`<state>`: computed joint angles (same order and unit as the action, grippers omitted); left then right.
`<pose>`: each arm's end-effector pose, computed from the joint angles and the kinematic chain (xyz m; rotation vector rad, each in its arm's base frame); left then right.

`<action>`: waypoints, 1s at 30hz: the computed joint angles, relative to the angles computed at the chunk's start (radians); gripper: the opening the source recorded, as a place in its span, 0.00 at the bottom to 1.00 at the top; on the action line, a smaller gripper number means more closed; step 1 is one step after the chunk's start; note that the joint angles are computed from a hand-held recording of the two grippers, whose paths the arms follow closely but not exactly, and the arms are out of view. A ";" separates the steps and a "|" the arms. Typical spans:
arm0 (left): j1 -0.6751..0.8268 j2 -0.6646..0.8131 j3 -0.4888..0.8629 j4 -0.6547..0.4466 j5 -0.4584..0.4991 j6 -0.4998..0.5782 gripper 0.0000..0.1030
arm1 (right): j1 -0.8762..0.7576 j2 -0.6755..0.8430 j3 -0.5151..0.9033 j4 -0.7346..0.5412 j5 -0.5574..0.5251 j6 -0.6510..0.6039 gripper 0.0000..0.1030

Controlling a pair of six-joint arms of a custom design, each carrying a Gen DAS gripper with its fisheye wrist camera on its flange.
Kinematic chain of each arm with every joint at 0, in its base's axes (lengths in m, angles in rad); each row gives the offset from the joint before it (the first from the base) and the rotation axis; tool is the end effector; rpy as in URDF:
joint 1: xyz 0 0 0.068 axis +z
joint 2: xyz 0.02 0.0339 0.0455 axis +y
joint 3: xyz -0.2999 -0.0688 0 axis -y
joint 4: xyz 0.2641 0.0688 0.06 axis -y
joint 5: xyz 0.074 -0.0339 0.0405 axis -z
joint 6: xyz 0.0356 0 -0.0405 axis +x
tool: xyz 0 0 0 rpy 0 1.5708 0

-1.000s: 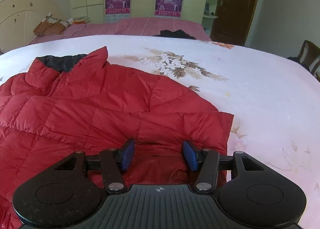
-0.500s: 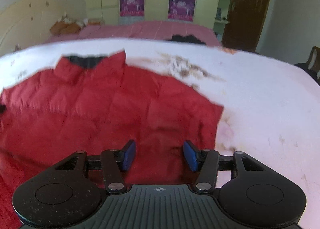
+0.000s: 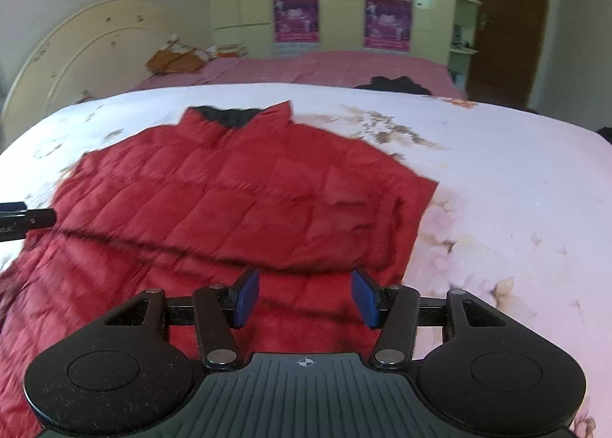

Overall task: Fold large clothes
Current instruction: 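Smooth the folded jacket side flat with both tools, then move both open tools over the jacket toward its hem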

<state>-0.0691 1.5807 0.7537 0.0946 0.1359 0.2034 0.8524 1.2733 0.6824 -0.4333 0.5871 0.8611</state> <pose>0.3261 -0.0274 0.1866 0.3808 2.2647 -0.0872 0.1720 0.1667 0.2144 0.2097 2.3530 0.0327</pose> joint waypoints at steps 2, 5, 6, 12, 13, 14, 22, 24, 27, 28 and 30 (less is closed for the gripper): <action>0.010 -0.041 -0.032 -0.020 0.006 0.017 0.72 | 0.038 -0.014 -0.004 -0.016 0.003 0.031 0.63; 0.041 -0.092 -0.073 -0.053 0.029 0.041 0.75 | 0.112 -0.036 -0.012 -0.040 0.049 0.089 0.81; 0.054 -0.106 -0.081 -0.070 0.039 0.055 0.75 | 0.136 -0.031 -0.002 -0.063 0.059 0.112 0.81; 0.148 -0.180 -0.127 -0.149 0.122 0.147 0.81 | 0.276 -0.006 0.032 -0.190 0.111 0.306 0.81; 0.168 -0.187 -0.131 -0.159 0.140 0.168 0.81 | 0.305 0.005 0.043 -0.225 0.124 0.351 0.81; 0.188 -0.200 -0.143 -0.164 0.156 0.187 0.81 | 0.334 0.019 0.056 -0.266 0.135 0.399 0.81; 0.404 -0.220 -0.152 -0.292 0.305 0.389 0.82 | 0.542 0.131 0.143 -0.539 0.130 0.765 0.82; 0.445 -0.213 -0.155 -0.312 0.320 0.440 0.82 | 0.586 0.165 0.165 -0.594 0.111 0.844 0.82; 0.510 -0.199 -0.158 -0.329 0.347 0.490 0.82 | 0.647 0.195 0.180 -0.660 0.078 0.961 0.82; 0.528 -0.194 -0.156 -0.336 0.354 0.503 0.82 | 0.667 0.208 0.188 -0.687 0.066 0.999 0.82; 0.560 -0.183 -0.152 -0.349 0.364 0.530 0.82 | 0.708 0.227 0.197 -0.731 0.043 1.071 0.82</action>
<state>0.4910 1.3978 0.6022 -0.2543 0.4997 0.7338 1.5609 1.5003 0.8795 -1.1645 0.6298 1.9318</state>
